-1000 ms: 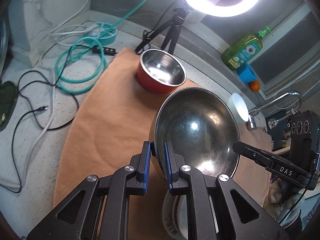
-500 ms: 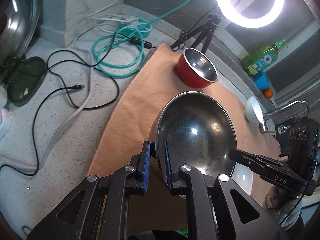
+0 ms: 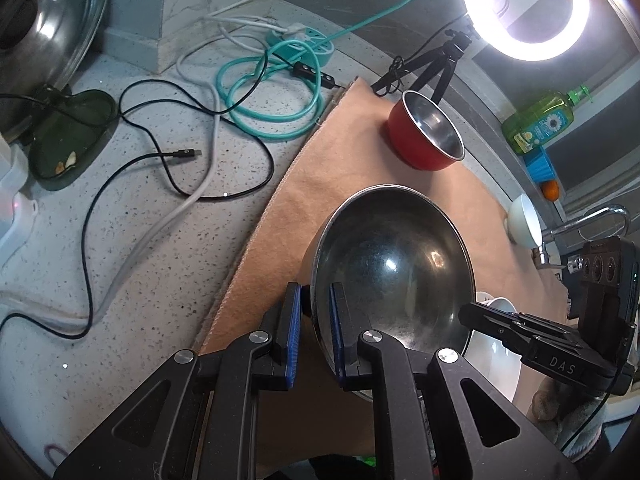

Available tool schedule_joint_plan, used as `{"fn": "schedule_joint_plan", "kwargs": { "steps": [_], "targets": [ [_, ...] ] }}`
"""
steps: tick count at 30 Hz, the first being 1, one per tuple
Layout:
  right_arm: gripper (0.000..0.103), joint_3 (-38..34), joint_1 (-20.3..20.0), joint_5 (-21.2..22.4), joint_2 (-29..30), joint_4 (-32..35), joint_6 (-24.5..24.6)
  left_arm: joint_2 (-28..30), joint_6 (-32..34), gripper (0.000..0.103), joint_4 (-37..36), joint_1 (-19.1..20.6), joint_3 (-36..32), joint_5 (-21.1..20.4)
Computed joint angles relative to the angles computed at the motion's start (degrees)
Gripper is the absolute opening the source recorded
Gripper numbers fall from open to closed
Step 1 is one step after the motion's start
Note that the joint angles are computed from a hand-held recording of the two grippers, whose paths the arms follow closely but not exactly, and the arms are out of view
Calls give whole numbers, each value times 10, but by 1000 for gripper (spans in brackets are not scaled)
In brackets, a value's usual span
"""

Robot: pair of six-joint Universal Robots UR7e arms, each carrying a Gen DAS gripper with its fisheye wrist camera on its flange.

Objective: Organize plates and bowls
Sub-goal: 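Lift the steel bowl and lower it onto the plate stack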

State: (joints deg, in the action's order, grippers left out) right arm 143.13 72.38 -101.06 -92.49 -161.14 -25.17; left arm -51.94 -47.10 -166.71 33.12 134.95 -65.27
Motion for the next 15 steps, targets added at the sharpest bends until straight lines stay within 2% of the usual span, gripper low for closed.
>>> {"fn": "schedule_joint_plan", "kwargs": {
  "steps": [15],
  "targets": [
    [13,-6,-2,10,8,-3,-4,9,3,12,-9,9,-3,-2]
  ]
}}
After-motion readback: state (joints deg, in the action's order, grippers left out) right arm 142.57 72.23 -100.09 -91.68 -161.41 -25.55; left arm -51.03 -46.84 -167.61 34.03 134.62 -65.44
